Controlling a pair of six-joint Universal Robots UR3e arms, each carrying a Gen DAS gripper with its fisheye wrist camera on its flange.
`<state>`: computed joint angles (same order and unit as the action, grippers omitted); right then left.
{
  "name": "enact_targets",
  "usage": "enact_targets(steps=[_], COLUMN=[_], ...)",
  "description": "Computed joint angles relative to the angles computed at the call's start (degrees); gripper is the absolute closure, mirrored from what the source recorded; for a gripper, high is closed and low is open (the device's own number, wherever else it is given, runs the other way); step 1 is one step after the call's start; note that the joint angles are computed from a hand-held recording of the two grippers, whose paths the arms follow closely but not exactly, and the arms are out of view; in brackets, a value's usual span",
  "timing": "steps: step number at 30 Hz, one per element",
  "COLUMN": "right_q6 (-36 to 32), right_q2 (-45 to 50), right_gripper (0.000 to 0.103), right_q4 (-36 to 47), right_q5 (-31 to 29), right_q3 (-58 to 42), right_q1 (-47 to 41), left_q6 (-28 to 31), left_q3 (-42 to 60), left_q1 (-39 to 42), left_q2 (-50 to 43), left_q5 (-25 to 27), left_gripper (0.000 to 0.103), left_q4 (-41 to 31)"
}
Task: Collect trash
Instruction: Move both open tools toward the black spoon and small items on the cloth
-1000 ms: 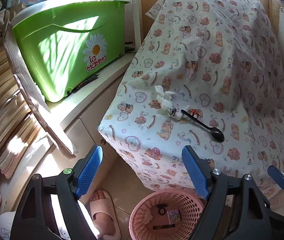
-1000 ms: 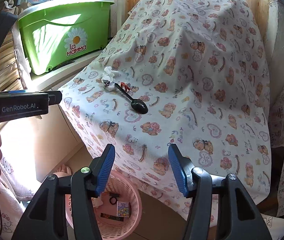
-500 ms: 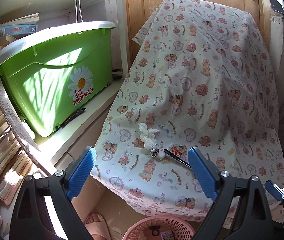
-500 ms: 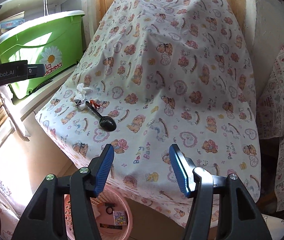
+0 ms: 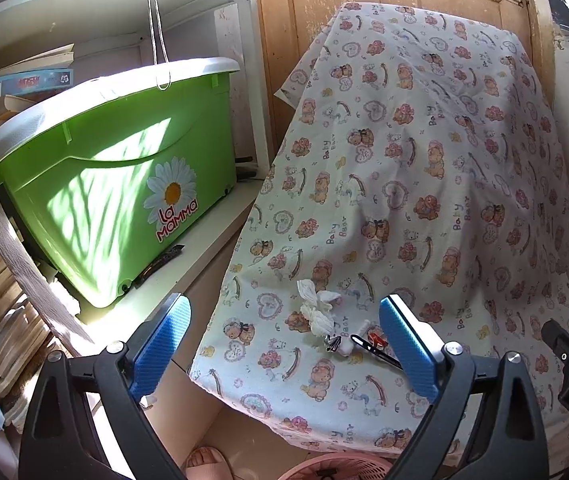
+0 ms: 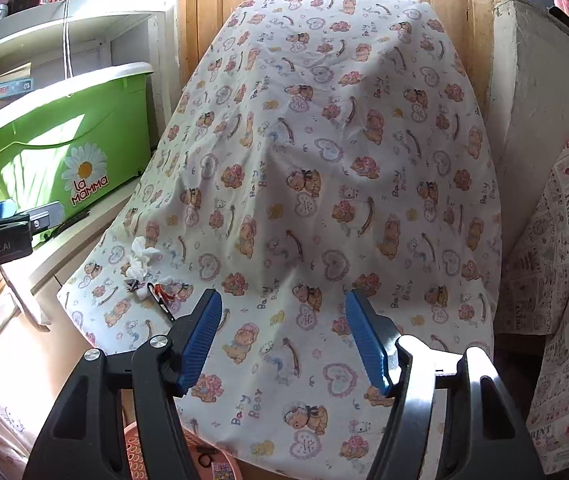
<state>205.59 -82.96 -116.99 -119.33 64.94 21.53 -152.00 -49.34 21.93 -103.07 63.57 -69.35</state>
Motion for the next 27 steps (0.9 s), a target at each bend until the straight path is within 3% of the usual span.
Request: enact_targets(steps=[4, 6, 9, 16, 27], right_q6=[2.76, 2.19, 1.5, 2.58, 3.5], right_q2=[-2.67, -3.18, -1.96, -2.32, -1.73], right_gripper=[0.036, 0.036, 0.036, 0.036, 0.036], right_q4=[-1.07, -1.89, -1.95, -2.34, -3.2], right_q5=[3.81, 6.48, 4.62, 9.84, 8.28], right_q3=[7.99, 9.82, 9.47, 10.37, 10.16], right_q1=[-3.18, -4.8, -5.07, -8.01, -7.52], left_q6=[0.03, -0.07, 0.35, -1.16, -2.65], left_q3=[-5.66, -3.75, 0.82, 3.5, 2.68], left_q1=[-0.35, -0.73, -1.61, -1.59, -2.84], left_q2=[0.22, -1.77, -5.37, -7.61, -6.75], left_q5=[2.69, 3.72, 5.07, 7.02, 8.1], left_gripper=[0.009, 0.009, 0.009, 0.009, 0.009], left_q4=[2.43, -0.69, -5.18, -8.83, -7.33])
